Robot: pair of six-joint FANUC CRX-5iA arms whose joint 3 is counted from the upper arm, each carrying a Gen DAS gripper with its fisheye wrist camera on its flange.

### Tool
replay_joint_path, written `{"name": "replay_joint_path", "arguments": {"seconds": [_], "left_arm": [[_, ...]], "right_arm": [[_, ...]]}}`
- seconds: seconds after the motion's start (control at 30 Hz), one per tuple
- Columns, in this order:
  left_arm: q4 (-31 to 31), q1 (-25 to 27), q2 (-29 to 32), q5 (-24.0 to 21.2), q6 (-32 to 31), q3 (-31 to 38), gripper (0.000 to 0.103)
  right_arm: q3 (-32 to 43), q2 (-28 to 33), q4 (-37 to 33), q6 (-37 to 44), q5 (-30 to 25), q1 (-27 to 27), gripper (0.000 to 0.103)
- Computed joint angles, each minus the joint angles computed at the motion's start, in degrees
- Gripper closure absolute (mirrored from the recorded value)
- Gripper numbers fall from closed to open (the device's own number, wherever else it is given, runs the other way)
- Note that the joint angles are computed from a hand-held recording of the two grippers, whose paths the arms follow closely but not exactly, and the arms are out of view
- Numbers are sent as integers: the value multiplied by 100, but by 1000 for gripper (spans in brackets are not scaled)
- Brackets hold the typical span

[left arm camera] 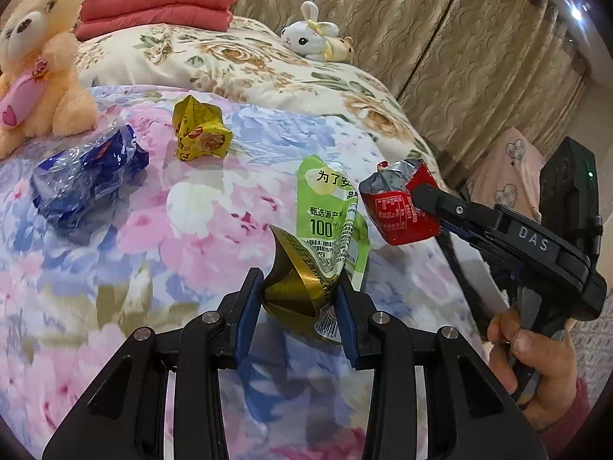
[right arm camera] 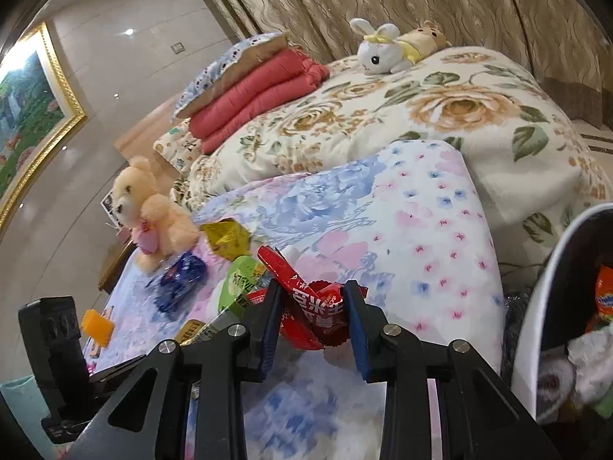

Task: Collect trash
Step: 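Carry the red chip bag and green-gold pouch over the bin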

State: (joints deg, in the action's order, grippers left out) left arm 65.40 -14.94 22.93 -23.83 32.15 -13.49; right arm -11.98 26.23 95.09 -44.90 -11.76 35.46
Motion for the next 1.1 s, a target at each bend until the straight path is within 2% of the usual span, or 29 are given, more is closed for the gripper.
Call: {"name": "replay_joint_path", "arguments": {"seconds": [0.4, 0.7, 1.1], "left_arm": [[892, -245, -431, 28, -730, -481, 68], [1138, -493, -587, -24, -984, -608, 68], [1019, -817, -637, -154, -1017, -499, 68]], "right_arm": [[-772, -745, 892, -1008, -317, 1, 71], [-1404, -1300, 719, -1101, -775, 160, 71], [-2052, -1922, 347, -1060, -1351, 375, 71]]}}
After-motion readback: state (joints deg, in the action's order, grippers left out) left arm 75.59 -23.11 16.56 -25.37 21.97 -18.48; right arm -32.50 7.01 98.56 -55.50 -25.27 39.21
